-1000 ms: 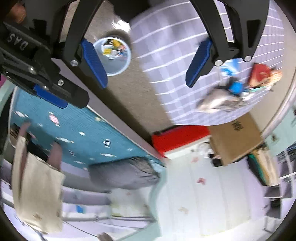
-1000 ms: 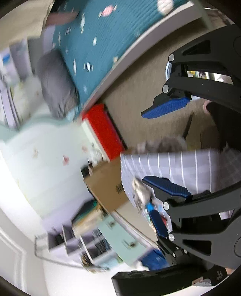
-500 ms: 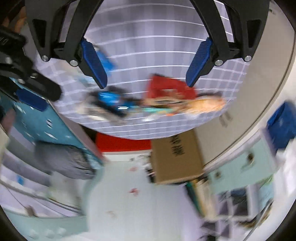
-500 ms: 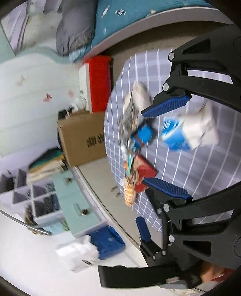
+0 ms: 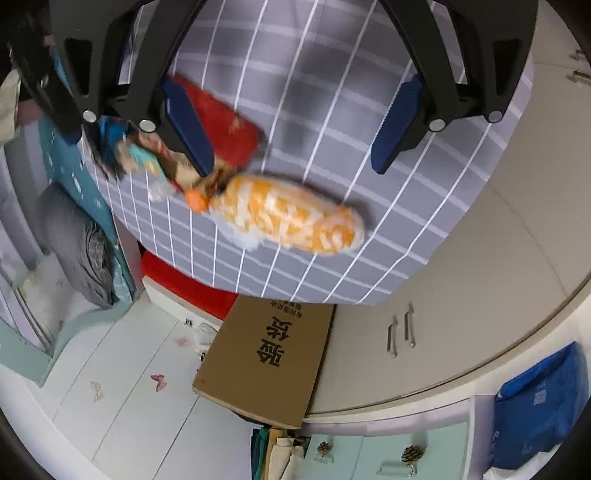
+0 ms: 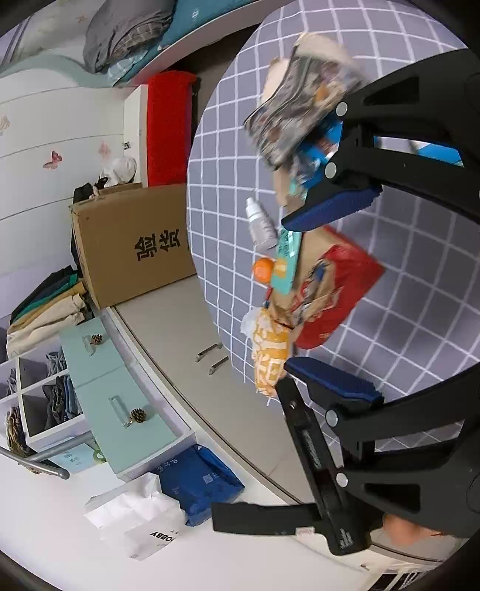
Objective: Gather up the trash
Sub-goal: 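Grasp the orange-white bread bag with the left tool while the right grasps the teal snack pouch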
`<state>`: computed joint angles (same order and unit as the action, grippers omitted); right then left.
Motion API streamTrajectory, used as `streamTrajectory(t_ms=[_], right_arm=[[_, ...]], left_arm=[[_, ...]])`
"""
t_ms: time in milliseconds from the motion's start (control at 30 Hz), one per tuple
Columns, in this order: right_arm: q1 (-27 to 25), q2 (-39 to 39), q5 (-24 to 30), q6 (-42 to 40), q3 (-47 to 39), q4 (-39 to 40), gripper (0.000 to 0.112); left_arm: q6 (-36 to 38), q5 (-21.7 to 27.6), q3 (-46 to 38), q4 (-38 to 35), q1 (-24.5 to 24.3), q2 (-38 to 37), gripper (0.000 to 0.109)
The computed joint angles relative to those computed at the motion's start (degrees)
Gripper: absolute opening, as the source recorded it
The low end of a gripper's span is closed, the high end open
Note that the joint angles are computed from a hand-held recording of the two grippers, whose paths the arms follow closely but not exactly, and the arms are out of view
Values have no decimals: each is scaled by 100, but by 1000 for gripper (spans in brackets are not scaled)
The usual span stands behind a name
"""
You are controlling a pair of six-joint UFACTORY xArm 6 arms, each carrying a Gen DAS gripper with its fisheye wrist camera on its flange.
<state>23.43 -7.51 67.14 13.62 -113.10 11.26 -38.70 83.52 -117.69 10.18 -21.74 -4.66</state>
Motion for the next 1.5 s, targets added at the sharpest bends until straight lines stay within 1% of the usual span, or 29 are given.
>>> streamTrajectory(t_ms=[67,133,233,267,300,333,367,433,467,500,567,700,767,800,867,900,1000,1033,1067,1167,1233,1300,1367,1433,1500], right_arm=[[-3,91,-61,44,-26,-48,71],[-27,119,-160,146,38,-102,71],[-105,180,-212,193,60,-110,71],[-142,175,-234,214,89,-99,71],[-184,201,-238,223,73,-58,71],[-236,201,-250,220,90,1,71],[-278,202,-244,225,90,0,71],[-337,182,-268,225,122,3,71],[-362,193,-248,217,103,1,71],[-371,223,-213,220,61,-24,71],[-370,249,-115,192,0,-124,71],[-285,342,156,-92,-209,-194,71],[-166,470,390,-320,-465,-465,71],[-65,542,499,-490,-610,-780,71],[63,566,630,-722,-679,-1291,71],[63,574,682,-825,-693,-1348,71],[-162,794,1061,-1071,-984,-606,71],[-196,933,1260,-1121,-1155,-424,71],[-170,999,1366,-1158,-1227,-428,71],[-182,1042,1385,-1237,-1163,-355,71],[-346,1133,1388,-1251,-1195,22,71],[-525,1289,1456,-1222,-1362,403,71],[-610,1518,1615,-1142,-1697,518,70],[-656,1774,1835,-1064,-2058,494,61],[-734,1912,1954,-1043,-2222,596,54]], left_arm=[[-180,-6,-198,86,38,233,85],[-414,-256,-148,-179,217,348,85],[-525,-76,-376,-109,287,709,85],[-609,-64,-345,-11,287,731,85],[-709,-163,-189,-1,311,669,82],[-772,-372,77,-128,377,533,75],[-749,-621,325,-379,457,399,58],[-670,-593,263,-292,420,406,49],[-656,-606,274,-207,384,371,42],[-693,-671,357,-119,351,278,39],[-794,-874,602,11,319,37,37],[-1060,-1084,888,767,14,-478,36],[-1028,-938,742,1106,-175,-525,36],[-1004,-882,694,1211,-255,-545,36],[-931,-755,627,1435,-455,-592,36],[-888,-708,610,1497,-533,-606,36],[-842,-730,663,1484,-670,-631,36],[-820,-756,702,1404,-680,-636,36],[-810,-789,765,1338,-675,-665,36],[-693,-857,908,1027,-630,-697,36],[-639,-919,1017,938,-614,-742,37],[-608,-944,1042,905,-615,-740,37],[-574,-958,1084,920,-602,-741,37],[-560,-973,1091,906,-595,-720,38],[-548,-997,1122,840,-566,-719,38]])
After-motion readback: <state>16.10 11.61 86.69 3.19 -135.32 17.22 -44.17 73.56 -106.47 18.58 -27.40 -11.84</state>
